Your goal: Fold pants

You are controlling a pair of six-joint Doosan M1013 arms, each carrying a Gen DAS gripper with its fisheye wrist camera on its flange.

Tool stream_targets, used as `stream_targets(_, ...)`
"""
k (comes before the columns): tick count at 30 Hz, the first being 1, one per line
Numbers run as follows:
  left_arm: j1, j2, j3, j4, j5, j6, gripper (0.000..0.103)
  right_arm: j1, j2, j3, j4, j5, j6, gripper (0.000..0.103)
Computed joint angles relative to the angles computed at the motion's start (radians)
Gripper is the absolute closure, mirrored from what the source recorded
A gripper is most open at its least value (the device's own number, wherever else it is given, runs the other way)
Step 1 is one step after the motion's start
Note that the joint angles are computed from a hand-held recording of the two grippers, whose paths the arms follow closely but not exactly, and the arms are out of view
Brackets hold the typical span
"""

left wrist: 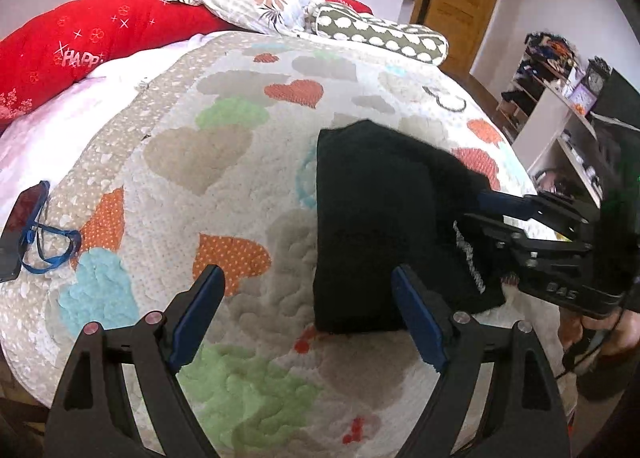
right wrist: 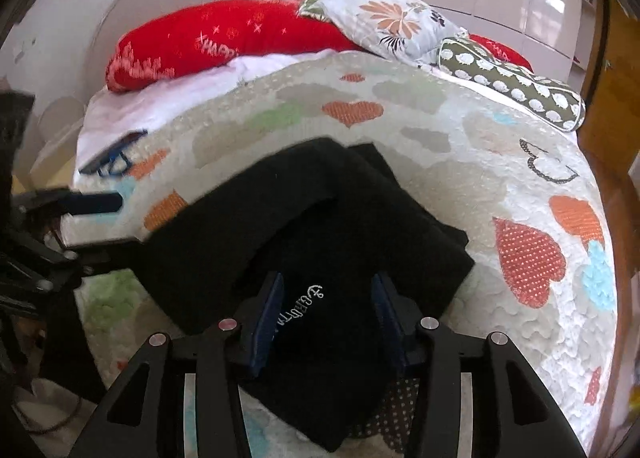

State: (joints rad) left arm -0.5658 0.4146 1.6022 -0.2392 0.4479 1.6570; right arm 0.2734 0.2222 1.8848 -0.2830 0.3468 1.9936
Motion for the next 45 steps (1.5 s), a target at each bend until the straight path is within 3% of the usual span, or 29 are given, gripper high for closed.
stream_targets(5, -0.012, 0.012, -0.014, -0.024, -0.016, 0.019, 0.017, -0.011, -0.006, -0.012, -0.181, -0.033, 0.237, 0.038)
stream_targets(7, -0.016, 0.024, -0.026, -0.042, -0.009, 0.033, 0.017, -0.021, 0.016, -0.038, -0.184, -0.012, 0.281, 0.038)
stream_targets(9, -0.019, 0.036, -0.036, -0.079, -0.001, 0.076, 0.017, -0.032, 0.04, -0.062, -0.111, -0.001, 0.223, 0.039)
stream_targets(12, -0.026, 0.055, -0.051, -0.068, 0.008, 0.083, 0.017, -0.034, 0.072, -0.086, -0.114, 0.049, 0.214, 0.054)
stream_targets(18, -0.021, 0.098, -0.094, -0.132, 0.071, 0.145, 0.017, -0.043, 0.101, -0.087, -0.127, 0.03, 0.249, 0.049)
stream_targets(21, -0.02, 0.09, -0.095, -0.121, 0.068, 0.145, 0.017, -0.05, 0.084, -0.085, -0.073, 0.043, 0.213, 0.05)
stream_targets(24, -0.017, 0.079, -0.092, -0.109, 0.055, 0.14, 0.017, -0.033, 0.038, -0.055, -0.191, 0.055, 0.307, 0.048)
stream_targets(26, -0.013, 0.073, -0.091, -0.116, 0.041, 0.14, 0.017, -0.022, 0.011, -0.03, -0.277, 0.063, 0.389, 0.038)
stream_targets(30, -0.017, 0.073, -0.097, -0.041, 0.001, 0.069, 0.017, -0.019, -0.029, 0.023, -0.32, 0.035, 0.479, 0.038)
stream_targets(33, -0.021, 0.086, -0.111, -0.015, 0.01, 0.045, 0.017, -0.019, -0.037, 0.043, -0.24, 0.007, 0.417, 0.038)
stream_targets(39, -0.028, 0.11, -0.125, 0.006, 0.043, 0.024, 0.017, 0.001, 0.0, 0.043, -0.204, 0.038, 0.351, 0.039)
stream_targets(42, -0.028, 0.112, -0.124, -0.005, 0.051, 0.023, 0.017, -0.013, -0.007, 0.067, -0.149, -0.021, 0.334, 0.039)
stream_targets(45, -0.03, 0.107, -0.123, 0.005, 0.049, 0.02, 0.017, -0.012, -0.016, 0.067, -0.156, -0.007, 0.334, 0.038)
